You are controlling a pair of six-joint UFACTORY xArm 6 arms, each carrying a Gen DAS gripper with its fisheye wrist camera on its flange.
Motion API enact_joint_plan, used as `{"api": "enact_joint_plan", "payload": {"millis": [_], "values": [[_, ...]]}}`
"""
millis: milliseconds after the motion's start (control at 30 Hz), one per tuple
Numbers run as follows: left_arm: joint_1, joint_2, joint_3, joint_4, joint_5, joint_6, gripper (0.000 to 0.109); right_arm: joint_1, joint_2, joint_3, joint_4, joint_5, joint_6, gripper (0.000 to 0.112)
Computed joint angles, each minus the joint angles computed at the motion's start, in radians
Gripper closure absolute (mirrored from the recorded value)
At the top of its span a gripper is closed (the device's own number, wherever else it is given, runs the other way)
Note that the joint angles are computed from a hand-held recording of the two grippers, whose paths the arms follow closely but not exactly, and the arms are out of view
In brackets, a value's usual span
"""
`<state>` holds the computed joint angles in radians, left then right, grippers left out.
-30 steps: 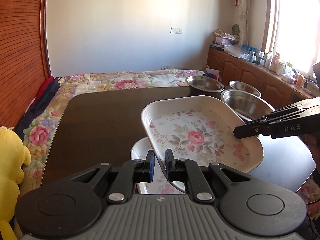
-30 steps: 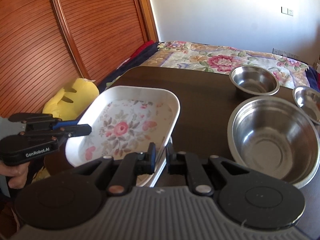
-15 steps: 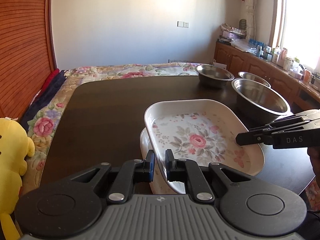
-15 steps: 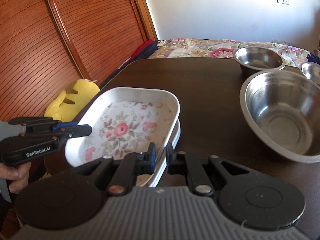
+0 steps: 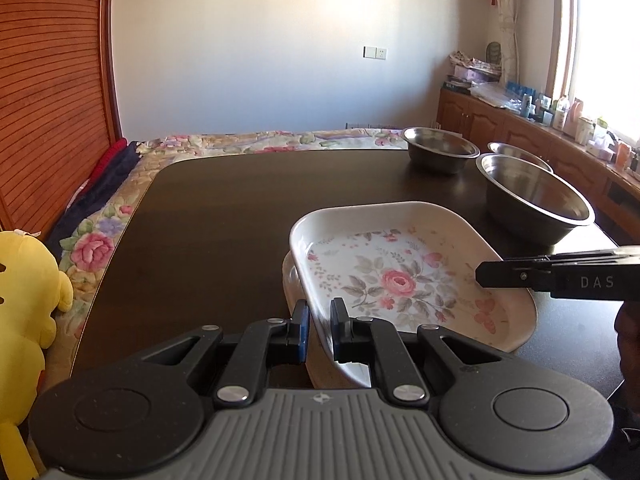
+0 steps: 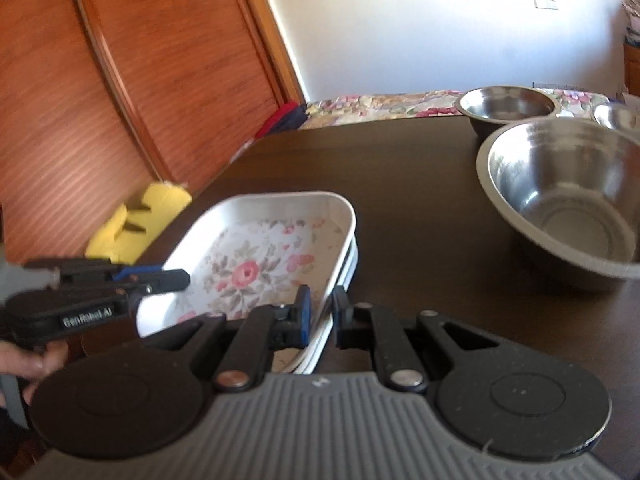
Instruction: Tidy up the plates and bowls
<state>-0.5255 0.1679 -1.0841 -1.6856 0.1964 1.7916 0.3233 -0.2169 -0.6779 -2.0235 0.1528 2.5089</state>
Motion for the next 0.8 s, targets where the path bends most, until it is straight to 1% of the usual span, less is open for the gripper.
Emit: {"api": "enact_joint_plan", "payload": {"millis": [167,233,367,533,567,700,800], "values": [[0.004,-0.007,0.007,-0.047,0.003,0.042,0.096,0.058,-0.005,0.028,-0.129,0.112,0.200,0.099],[0.001,-0.007,0.005,-0.080,-0.006,0.070,0.096,0.072,-0.006,0.035,-0.145,0.141,0.228,0.099],[-0.008,0.000,-0.004,-0.122,-0.035,0.101,0.096,0.100,-0.008,0.049,-0.078,0.193,0.141,0.099],[0.002,0.006,0.003,-0.157,-0.017,0.125,0.096,0.130,-0.017,0.069,-0.034,0.250,0.086,0.099],[0.003,0.008,0.003,-0.151,-0.015,0.117,0.096,0.132,-0.018,0.070,-0.033,0.254,0.082,0.099],[0.005,0.011,0.001,-0.194,-0.012,0.165,0.096,0.131,-0.019,0.071,-0.044,0.258,0.091,0.099],[0.006,0.013,-0.002,-0.194,-0.012,0.165,0.096,0.136,-0.025,0.078,-0.038,0.266,0.084,0.099]]}}
